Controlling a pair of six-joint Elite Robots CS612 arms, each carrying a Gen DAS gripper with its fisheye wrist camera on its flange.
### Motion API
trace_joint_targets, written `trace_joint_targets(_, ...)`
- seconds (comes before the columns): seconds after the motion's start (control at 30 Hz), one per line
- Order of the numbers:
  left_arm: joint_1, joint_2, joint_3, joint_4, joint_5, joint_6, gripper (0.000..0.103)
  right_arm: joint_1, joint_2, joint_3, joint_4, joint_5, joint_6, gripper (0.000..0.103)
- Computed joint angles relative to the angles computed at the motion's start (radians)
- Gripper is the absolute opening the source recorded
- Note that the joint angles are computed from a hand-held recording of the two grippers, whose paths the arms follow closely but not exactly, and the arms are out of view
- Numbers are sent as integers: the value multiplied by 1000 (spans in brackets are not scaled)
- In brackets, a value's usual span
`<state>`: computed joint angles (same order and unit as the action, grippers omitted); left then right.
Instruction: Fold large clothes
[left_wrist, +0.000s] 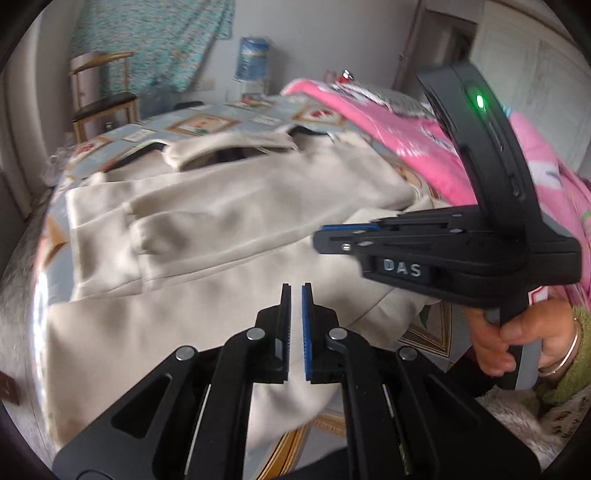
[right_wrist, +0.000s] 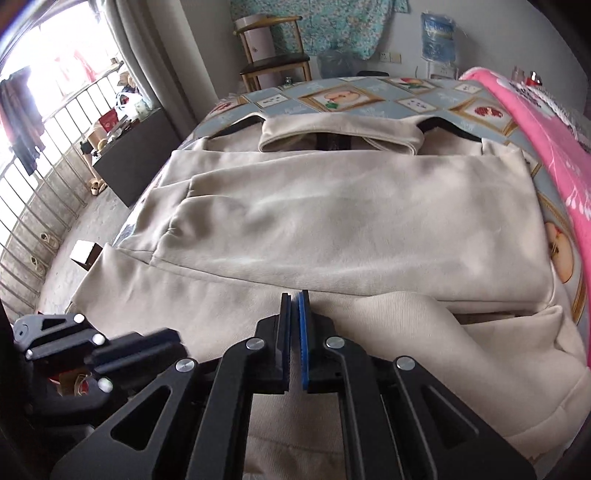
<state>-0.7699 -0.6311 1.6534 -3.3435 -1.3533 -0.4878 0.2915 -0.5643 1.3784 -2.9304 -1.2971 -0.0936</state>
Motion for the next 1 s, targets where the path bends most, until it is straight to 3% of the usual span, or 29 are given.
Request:
trace_joint_targets(0.13,8,29,-40,42,-47,-4,5,1,17,-20,23,-28,8,2)
trace_joint_targets(0.23,5,39,-45,61,-34,-1,5,-10,22,-26,40,12,34,2)
trace_joint_targets(0.37,3,37,-43,68,-22,8,6,-42,-17,32,-15,90,69,4)
trace_joint_targets(0.4,3,36,-43,69,-20,7,6,-54,-36,59,-29,84,79,8)
trace_joint_targets(0.47,2,36,-42,68,-16,7,6,-68,-66,102,-54,22,88,29)
trace_joint_targets(0.5,2,36,-41,68,-14,6,6,-75,-79,123,-67,-23,91,50)
trace_joint_targets(0.6,0,34,-39,70,-5,2,8,-84,-92,148,-61,-156,86,55)
trace_joint_targets(0.67,-1,34,-40,72,-1,-3,8,-90,-90,145,-29,-179,88,55)
trace_joint_targets(0.73,-3,34,-40,74,8,-1,8,-89,-77,131,-16,-189,69,49)
trace_joint_targets(0.77,-4,34,-40,74,13,1,8,-84,-68,121,-15,-215,59,38)
trace_joint_targets(0.8,-5,35,-40,75,19,0,8,-76,-55,103,5,-254,50,10)
trace_joint_targets(0.83,-6,34,-40,76,23,-2,8,-76,-50,95,15,-258,57,5)
trace_joint_targets(0.87,-7,34,-40,76,27,-4,8,-79,-50,100,-6,-244,83,3)
trace_joint_targets(0.93,-10,34,-37,71,44,-9,7,-78,-58,122,-66,-293,110,3)
trace_joint_targets(1.0,-8,34,-34,60,40,-22,7,-90,-60,127,-64,-290,140,3)
